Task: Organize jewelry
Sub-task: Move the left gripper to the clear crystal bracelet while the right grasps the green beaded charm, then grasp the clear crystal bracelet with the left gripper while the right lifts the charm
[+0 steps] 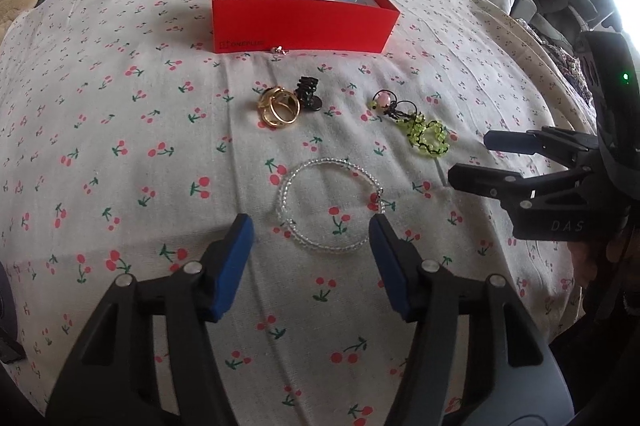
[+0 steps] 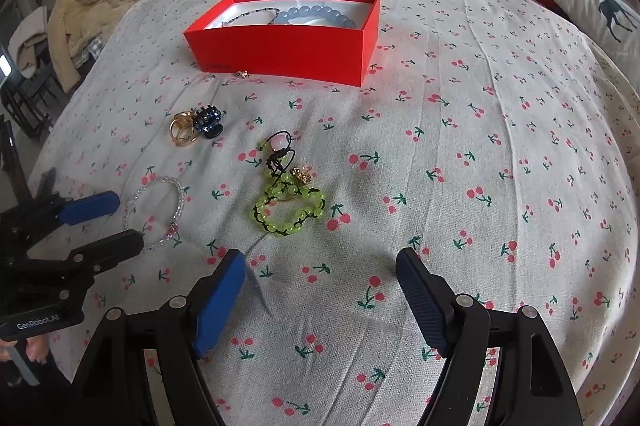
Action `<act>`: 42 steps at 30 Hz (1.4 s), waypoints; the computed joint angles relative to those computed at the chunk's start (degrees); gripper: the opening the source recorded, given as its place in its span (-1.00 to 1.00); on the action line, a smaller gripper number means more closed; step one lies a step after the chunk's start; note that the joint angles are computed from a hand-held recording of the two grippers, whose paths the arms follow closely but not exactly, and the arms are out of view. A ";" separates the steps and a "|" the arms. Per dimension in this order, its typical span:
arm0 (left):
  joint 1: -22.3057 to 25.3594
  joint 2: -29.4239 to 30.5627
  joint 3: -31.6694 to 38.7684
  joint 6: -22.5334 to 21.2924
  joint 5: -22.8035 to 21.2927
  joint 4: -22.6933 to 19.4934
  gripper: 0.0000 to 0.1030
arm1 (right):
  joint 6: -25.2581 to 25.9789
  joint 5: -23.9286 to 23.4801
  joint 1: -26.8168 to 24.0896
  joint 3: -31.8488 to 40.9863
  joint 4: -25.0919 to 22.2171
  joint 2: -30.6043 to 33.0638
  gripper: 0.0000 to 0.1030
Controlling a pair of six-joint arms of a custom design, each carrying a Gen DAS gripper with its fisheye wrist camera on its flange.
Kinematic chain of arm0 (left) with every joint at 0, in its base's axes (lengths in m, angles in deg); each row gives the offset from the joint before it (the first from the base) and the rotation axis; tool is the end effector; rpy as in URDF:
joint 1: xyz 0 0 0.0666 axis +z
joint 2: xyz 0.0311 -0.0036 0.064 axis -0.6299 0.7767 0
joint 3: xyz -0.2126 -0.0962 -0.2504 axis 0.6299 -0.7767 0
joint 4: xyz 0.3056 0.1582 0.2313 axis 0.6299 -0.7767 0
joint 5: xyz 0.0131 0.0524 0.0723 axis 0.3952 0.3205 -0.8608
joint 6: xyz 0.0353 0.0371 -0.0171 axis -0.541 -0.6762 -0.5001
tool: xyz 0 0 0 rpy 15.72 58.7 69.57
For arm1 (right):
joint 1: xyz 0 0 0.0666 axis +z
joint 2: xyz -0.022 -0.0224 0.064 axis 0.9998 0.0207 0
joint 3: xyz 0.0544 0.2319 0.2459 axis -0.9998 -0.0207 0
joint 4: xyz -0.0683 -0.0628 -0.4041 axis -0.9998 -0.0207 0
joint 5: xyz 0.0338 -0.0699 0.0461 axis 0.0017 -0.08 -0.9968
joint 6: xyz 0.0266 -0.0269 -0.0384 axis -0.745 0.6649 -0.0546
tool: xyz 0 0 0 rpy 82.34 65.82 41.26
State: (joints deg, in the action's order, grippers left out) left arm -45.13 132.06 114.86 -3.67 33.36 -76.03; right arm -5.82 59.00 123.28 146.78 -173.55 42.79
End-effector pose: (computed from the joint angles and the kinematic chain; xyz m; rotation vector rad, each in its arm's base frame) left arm 0.4224 -0.0593 0.4922 0.6917 2.4998 -0.4451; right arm 0.3696 0.2441 0.5263 0.0321 2.6633 0.0959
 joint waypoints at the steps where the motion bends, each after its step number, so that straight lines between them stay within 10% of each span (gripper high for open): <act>1: 0.03 -0.03 0.02 -0.37 0.80 0.03 0.33 | 0.02 0.04 0.06 -0.02 0.03 0.03 0.53; 3: 0.12 -0.47 -0.44 -0.92 2.20 0.64 0.66 | 0.13 0.12 0.14 -0.12 0.17 0.00 0.53; 13: -3.03 -1.85 -3.74 -5.26 -3.69 4.52 0.67 | 0.96 0.63 0.10 -0.10 0.13 0.46 0.53; 26: -2.53 -2.04 -3.91 -3.96 -5.57 6.88 0.08 | 3.50 2.40 -0.05 1.75 1.96 3.47 0.50; 34: -2.07 -2.05 -3.65 -3.13 -5.21 6.98 0.07 | 6.75 -0.16 0.09 1.85 3.41 3.39 -0.72; 38: -1.87 -1.52 -2.78 -2.47 -5.96 6.56 -0.59 | 7.58 0.29 0.48 2.04 3.27 3.28 -0.78; 42: -0.85 -0.49 -1.65 -1.28 -4.40 5.22 -0.61 | 7.32 -0.04 0.47 2.66 3.02 2.98 -0.80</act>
State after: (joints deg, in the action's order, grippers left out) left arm -45.98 131.56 113.20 -4.95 28.96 -70.81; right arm 1.50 58.96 123.75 149.45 -170.53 45.77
